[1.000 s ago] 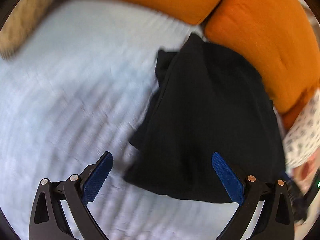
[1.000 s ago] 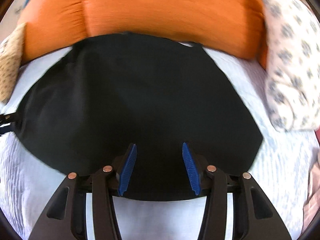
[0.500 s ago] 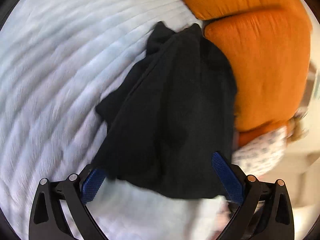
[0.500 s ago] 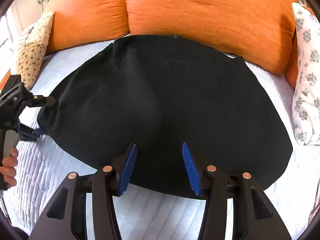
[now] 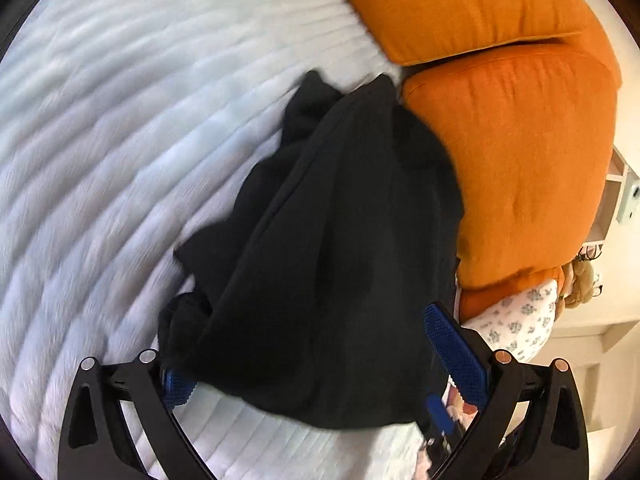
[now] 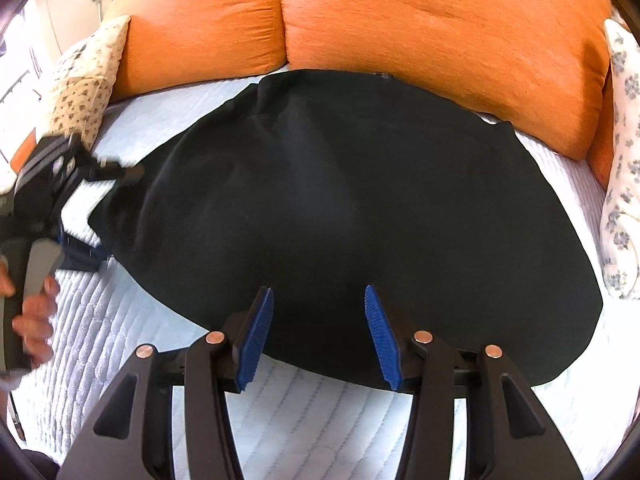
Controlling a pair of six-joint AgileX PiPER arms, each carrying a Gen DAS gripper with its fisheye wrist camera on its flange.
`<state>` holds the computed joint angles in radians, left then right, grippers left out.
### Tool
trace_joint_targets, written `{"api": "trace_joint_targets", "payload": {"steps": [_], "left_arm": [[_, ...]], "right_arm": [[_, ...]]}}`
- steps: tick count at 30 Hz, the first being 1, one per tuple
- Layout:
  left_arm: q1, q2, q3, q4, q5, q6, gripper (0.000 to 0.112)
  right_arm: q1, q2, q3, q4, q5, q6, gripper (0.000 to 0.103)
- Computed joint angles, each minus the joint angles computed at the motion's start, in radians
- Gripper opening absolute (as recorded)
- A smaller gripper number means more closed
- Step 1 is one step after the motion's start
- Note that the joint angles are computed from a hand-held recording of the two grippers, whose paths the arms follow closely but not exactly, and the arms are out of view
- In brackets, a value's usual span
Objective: Fold large clothes
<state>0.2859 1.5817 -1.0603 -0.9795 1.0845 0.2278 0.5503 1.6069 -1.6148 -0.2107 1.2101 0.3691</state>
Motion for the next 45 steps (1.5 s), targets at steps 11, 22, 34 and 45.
{"api": "trace_joint_targets", "payload": {"steps": [11, 22, 34, 45], "left_arm": [[-0.288, -0.001, -0.114, 0.474, -0.206, -0.338, 0.047], [-0.27, -0.06, -0.037, 0.389, -0.275, -0.267, 0.029], [-0.605, -0.102, -0.304, 0.847, -0.281, -0.698, 0.022], [-1.077, 0.337, -1.126, 1.043, 0.123, -0.757, 0.021]], "right_arm": [[-0.009, 0.021, 0.033, -0.04, -0.073, 0.052, 0.047], [-0.143, -0.111, 0.277, 0.075, -0.282, 0.075, 0.001], [-0.192, -0.182, 0.51, 0.158, -0.509, 0.241, 0.001], [-0.215, -0.308, 0.681, 0.186, -0.649, 0.488, 0.0]]}}
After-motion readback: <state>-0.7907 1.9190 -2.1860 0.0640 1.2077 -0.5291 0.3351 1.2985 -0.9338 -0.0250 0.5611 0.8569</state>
